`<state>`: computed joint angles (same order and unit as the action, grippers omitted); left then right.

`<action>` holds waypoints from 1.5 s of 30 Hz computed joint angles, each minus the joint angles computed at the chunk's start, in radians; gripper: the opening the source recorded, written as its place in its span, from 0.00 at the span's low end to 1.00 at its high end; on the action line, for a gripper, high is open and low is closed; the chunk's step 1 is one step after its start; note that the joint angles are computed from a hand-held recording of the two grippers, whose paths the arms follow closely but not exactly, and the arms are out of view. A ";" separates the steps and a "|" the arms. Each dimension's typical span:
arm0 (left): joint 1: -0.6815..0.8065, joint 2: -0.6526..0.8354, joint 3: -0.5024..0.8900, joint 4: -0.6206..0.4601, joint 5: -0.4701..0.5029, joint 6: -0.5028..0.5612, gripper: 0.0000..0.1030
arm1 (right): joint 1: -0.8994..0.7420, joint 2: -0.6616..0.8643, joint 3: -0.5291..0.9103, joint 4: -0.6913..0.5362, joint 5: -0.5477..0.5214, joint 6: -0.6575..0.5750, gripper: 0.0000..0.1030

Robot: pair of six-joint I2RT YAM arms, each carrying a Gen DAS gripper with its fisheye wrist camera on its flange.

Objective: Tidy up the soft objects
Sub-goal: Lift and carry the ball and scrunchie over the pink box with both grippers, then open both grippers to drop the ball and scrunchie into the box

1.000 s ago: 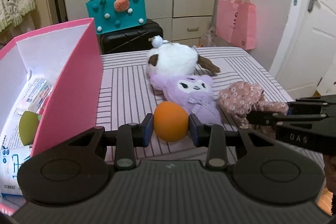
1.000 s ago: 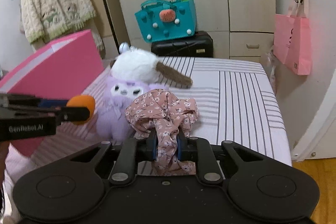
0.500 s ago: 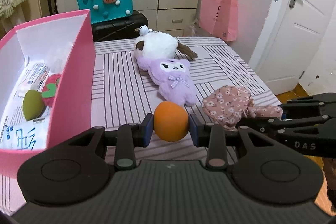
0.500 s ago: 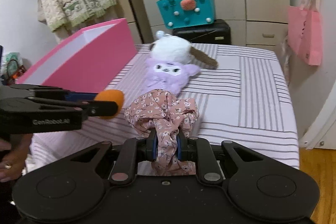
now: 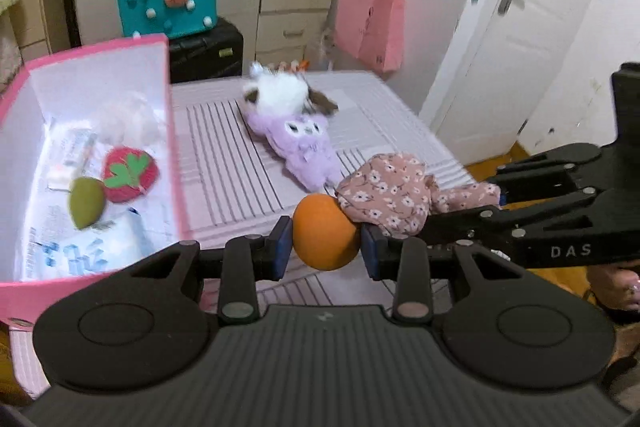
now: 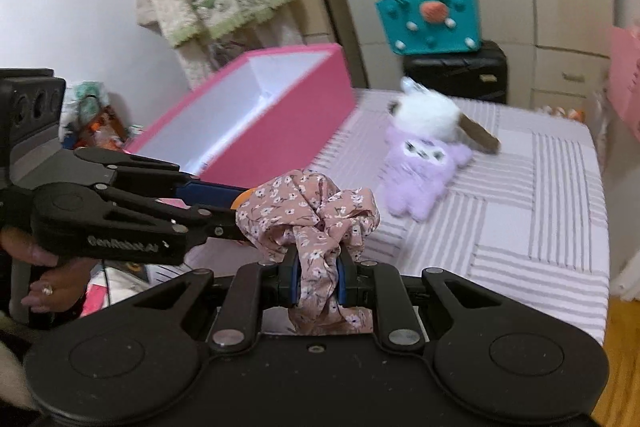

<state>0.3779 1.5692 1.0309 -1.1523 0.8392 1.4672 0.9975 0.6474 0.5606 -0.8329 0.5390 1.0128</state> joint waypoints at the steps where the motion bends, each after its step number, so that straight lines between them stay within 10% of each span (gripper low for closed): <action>1: 0.024 0.013 0.033 -0.034 0.014 0.032 0.34 | -0.011 0.005 0.015 0.014 -0.011 -0.028 0.20; 9: 0.096 0.089 0.215 -0.110 0.058 0.058 0.34 | -0.146 0.143 0.136 0.175 -0.101 -0.285 0.20; 28: -0.153 0.315 0.407 0.588 -0.140 -0.710 0.34 | -0.633 0.850 0.543 0.544 -0.537 -0.774 0.21; 45: -0.296 0.697 0.809 0.528 -0.402 -0.862 0.34 | -0.731 1.345 0.960 0.404 -0.589 -0.926 0.27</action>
